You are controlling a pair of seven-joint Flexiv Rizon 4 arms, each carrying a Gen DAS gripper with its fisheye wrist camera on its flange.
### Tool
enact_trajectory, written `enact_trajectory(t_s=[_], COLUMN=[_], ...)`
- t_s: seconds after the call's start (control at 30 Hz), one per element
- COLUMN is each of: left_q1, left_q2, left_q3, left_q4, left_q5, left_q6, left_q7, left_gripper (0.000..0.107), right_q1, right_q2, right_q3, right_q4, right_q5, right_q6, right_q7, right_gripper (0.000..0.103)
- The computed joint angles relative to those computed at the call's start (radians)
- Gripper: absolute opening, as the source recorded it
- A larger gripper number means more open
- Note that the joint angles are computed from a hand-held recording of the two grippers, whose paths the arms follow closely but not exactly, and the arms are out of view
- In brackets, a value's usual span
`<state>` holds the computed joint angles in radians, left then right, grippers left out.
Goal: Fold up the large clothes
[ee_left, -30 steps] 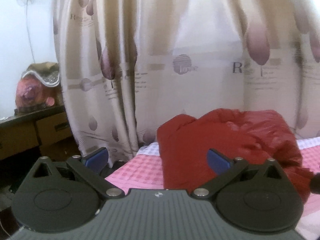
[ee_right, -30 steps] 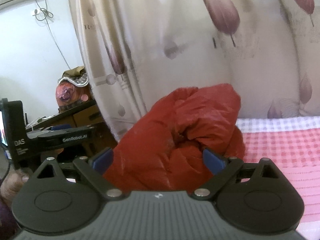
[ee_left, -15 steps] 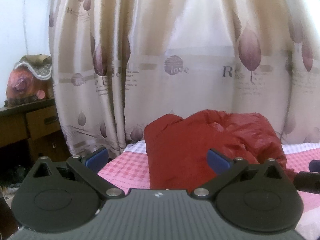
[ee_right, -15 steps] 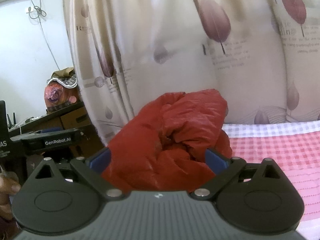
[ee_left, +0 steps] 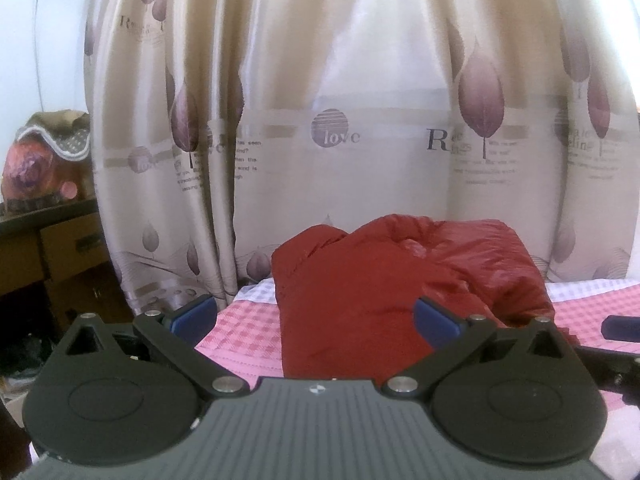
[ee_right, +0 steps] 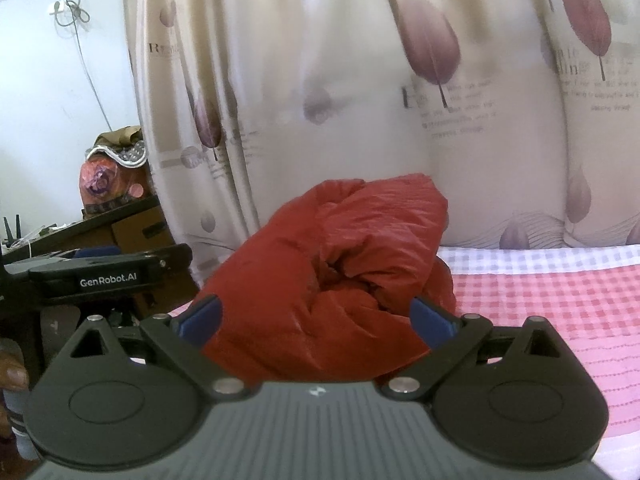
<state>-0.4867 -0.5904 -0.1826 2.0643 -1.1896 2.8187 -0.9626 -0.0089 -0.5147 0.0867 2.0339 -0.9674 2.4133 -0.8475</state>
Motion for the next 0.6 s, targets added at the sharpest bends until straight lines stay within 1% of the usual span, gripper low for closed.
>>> enact_trajectory(t_s=[0.4,0.6], left_q1=[-0.005,-0.008], left_q2=[-0.002,-0.004], left_q3=[-0.004,-0.006], left_q4=[-0.004,-0.005], left_q5=[-0.007,-0.006], left_q6=[0.009,0.011], left_q7=[0.0,0.002], left_gripper=[0.103,0.103], right_q1=[0.024,0.022], right_q2=[0.017,0.019], right_q3=[0.004,0.013], right_q4=[0.025,0.027], right_q5=[0.084,0.098], right_q6=[-0.024,-0.044], right_q7=[-0.073,-0.082], right_gripper=[0.101,0.101])
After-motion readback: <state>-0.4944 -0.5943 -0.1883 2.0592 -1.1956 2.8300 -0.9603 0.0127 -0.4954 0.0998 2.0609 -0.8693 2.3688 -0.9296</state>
